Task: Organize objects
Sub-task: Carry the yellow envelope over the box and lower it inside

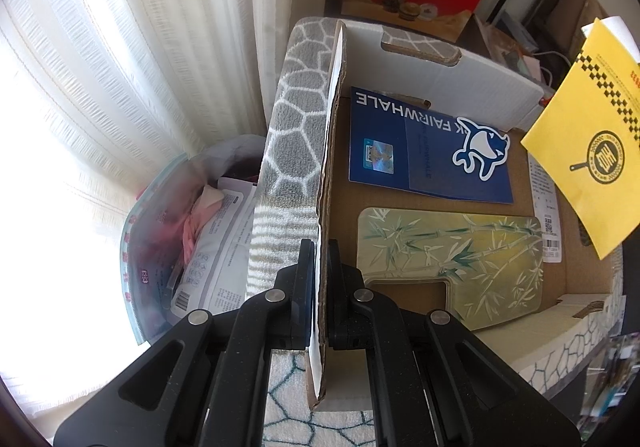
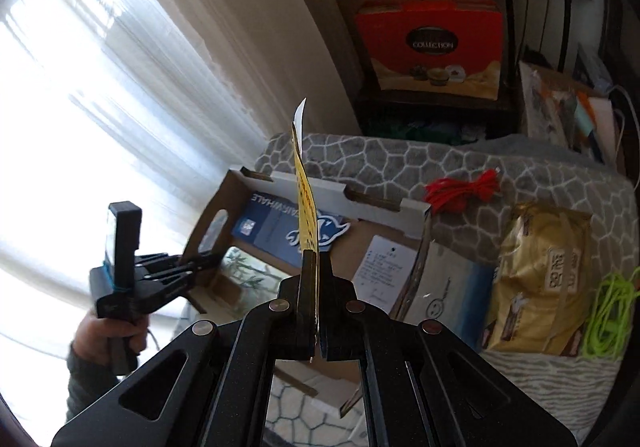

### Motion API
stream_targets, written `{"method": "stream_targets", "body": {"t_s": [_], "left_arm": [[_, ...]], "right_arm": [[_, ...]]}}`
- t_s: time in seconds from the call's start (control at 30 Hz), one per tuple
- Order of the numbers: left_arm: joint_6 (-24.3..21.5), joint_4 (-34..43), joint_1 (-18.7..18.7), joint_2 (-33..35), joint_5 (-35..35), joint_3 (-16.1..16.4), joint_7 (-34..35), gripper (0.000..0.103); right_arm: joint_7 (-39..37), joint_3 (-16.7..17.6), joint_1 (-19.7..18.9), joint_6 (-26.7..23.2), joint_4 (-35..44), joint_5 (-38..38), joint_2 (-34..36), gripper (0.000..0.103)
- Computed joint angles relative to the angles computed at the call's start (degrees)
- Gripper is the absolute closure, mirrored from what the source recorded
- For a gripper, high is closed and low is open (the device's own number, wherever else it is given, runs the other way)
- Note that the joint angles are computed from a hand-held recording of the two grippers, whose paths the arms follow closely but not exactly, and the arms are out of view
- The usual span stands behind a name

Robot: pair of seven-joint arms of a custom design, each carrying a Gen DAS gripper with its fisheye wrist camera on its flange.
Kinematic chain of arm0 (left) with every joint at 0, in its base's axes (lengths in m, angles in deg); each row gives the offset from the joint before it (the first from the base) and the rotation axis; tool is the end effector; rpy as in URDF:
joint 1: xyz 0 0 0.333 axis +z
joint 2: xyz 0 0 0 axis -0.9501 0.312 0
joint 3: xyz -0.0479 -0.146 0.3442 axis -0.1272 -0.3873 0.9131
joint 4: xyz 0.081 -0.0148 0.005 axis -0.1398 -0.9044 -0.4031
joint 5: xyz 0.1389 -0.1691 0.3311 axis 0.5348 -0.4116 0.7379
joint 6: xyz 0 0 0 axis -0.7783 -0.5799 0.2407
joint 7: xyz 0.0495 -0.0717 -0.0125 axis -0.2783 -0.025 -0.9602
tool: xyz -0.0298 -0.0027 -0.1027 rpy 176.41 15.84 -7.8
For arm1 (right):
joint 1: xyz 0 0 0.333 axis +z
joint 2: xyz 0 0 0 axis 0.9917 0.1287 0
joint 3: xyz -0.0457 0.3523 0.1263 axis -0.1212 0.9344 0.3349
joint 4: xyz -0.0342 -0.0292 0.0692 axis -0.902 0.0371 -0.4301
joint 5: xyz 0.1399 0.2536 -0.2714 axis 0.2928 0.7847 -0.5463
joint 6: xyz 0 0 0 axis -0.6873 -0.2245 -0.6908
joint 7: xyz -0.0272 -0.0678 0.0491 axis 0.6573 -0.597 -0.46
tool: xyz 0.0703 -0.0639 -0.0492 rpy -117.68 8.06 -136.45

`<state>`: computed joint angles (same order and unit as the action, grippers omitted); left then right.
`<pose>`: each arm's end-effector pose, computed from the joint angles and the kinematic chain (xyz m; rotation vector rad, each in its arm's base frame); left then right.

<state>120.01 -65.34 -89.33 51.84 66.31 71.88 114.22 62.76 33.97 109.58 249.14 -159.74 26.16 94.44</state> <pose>0.6333 -0.3114 0.3538 -1.9209 2.2656 -0.4673 0.6136 0.3929 0.4570 -1.9346 1.6150 -0.1751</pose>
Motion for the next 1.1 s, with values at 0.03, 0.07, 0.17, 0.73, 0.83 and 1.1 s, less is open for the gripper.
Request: {"method": "stream_targets", "body": {"t_s": [0.03,0.07,0.17,0.73,0.83,1.1], "left_arm": [[0.01,-0.04,-0.02,-0.02,0.02,0.03,-0.01,0.099],[0.01,-0.04,-0.02,-0.02,0.02,0.03,-0.01,0.099],[-0.07,0.06,-0.06,0.01,0.03,0.06,-0.10,0.099],[0.03,0.00,-0.06,0.00,0.05,0.03,-0.20,0.099],[-0.07,0.24,-0.12,0.09,0.06,0.05,-0.22,0.099],[-0.09,0.44,-0.18,0.19,-0.08,0.02,-0.35,0.099]], "right_arm": [[1.56,-2.36,2.07,-0.93,0.78,-3.10,0.32,0.103],[2.53,-3.93,3.50,-2.11,1.61,-5.82,0.70,0.103],[5.85,-7.33,6.95,-4.55,3.19,-13.39,1.60,0.103],[-5.25,-2.86,9.00,-6.91,3.16,-28.75,4.01,0.096],[-12.31,-0.14,7.27,-8.68,2.41,-23.10,3.90,0.081],[-15.23,-0.69,7.46,-9.29,-0.36,-17.88,2.42,0.065]]}}
